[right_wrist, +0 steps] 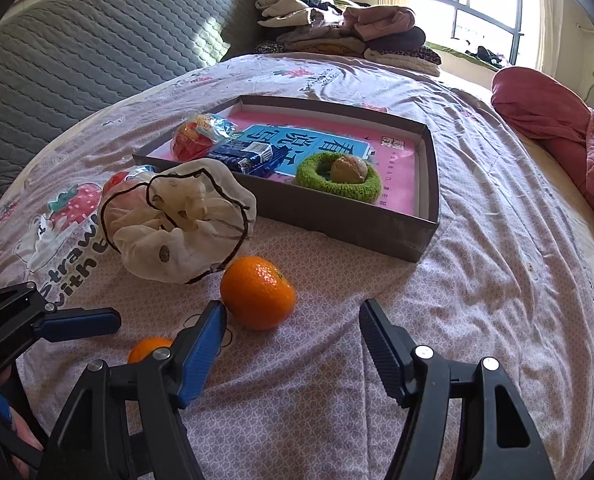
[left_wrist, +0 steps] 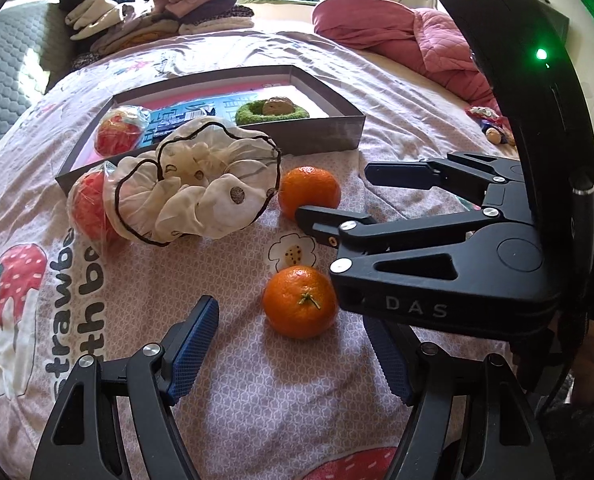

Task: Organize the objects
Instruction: 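Close the right tool on an orange while the left tool closes on the other orange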

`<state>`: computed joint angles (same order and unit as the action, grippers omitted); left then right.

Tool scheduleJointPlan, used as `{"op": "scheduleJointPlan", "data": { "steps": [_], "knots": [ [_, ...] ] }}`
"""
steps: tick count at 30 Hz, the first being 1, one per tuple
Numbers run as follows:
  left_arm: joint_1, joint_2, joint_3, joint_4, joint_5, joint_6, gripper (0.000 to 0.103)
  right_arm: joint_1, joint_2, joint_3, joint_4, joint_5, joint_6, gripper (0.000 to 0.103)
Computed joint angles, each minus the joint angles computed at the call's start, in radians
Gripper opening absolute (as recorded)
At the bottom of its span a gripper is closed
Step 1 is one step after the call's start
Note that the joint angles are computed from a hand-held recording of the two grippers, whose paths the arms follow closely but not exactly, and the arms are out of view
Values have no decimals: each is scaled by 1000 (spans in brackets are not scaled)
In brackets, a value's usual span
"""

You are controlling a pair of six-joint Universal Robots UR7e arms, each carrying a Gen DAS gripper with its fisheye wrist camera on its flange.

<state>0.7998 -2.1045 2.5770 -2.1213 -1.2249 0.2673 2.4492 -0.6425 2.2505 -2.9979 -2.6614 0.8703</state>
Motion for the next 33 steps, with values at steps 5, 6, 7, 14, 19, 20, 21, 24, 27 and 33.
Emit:
{"op": "scheduleJointPlan", "data": {
  "steps": [5, 6, 7, 14, 19, 20, 21, 24, 27, 33],
  "knots": [
    [16, 26, 0, -29, -2, 1, 76, -7, 15, -14, -1, -10, -32, 68],
    [20, 32, -1, -34, -5, 2, 76, -9, 16, -16, -1, -11, -37, 68],
    [23, 37, -1, -40, -7, 4, 76, -10, 20, -17, -9, -15, -47, 68],
    [28, 49, 6, -67, -13, 15, 69, -24, 41, -25, -76, -12, -125, 60],
    [31, 68, 8, -82, -17, 22, 58, -27, 57, -27, -146, -2, -186, 48],
    [30, 67, 9, -83, -17, 23, 57, -28, 60, -27, -156, 0, -193, 44],
    [29, 66, 10, -84, -19, 24, 56, -29, 62, -28, -161, 4, -197, 40],
    [31, 65, 9, -80, -24, 30, 51, -32, 66, -25, -177, 16, -211, 36],
    [30, 66, 12, -81, -26, 35, 48, -29, 64, -26, -170, 14, -209, 36],
    [26, 60, 15, -77, -28, 44, 41, -31, 59, -11, -210, 33, -212, 36]
  ]
}}
